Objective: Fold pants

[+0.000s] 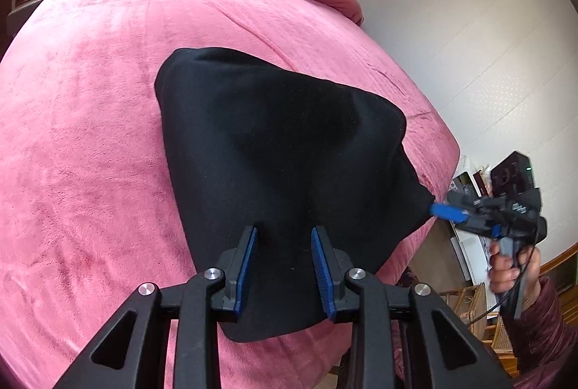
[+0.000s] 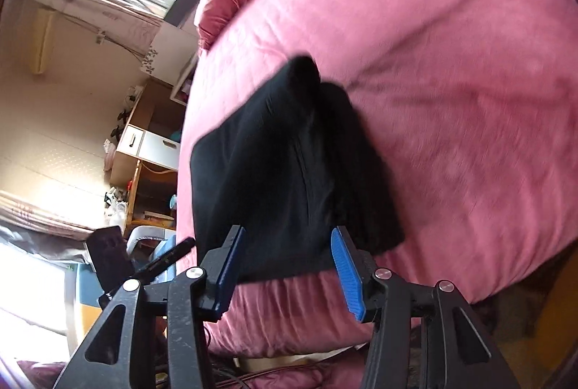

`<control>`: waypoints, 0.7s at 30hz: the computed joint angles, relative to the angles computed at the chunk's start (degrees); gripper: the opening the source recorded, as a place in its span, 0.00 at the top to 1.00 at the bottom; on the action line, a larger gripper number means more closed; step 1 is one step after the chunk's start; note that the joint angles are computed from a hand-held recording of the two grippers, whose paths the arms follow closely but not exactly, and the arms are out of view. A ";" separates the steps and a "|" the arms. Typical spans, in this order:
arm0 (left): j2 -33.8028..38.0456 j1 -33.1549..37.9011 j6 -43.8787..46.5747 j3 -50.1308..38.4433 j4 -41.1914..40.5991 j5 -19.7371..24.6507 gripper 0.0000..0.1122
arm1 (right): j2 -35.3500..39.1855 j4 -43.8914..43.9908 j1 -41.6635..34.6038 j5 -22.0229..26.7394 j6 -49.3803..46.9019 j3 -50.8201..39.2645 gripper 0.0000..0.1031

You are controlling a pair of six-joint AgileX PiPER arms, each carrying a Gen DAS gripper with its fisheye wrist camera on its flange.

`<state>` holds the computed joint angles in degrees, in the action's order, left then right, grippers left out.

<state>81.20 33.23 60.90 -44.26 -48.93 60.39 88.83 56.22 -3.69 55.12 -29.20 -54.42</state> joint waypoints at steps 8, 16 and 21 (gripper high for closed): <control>-2.00 -0.40 0.63 -0.64 -0.62 0.24 0.73 | 2.83 -2.08 4.50 -9.38 5.80 0.85 0.91; -1.62 -3.35 -0.10 -1.54 -0.61 -1.45 0.73 | -0.92 -9.05 3.71 -8.77 5.87 4.28 0.92; -0.09 -8.90 -3.68 -2.74 1.53 -5.37 0.73 | 1.57 -10.49 4.46 -8.37 6.21 2.16 0.89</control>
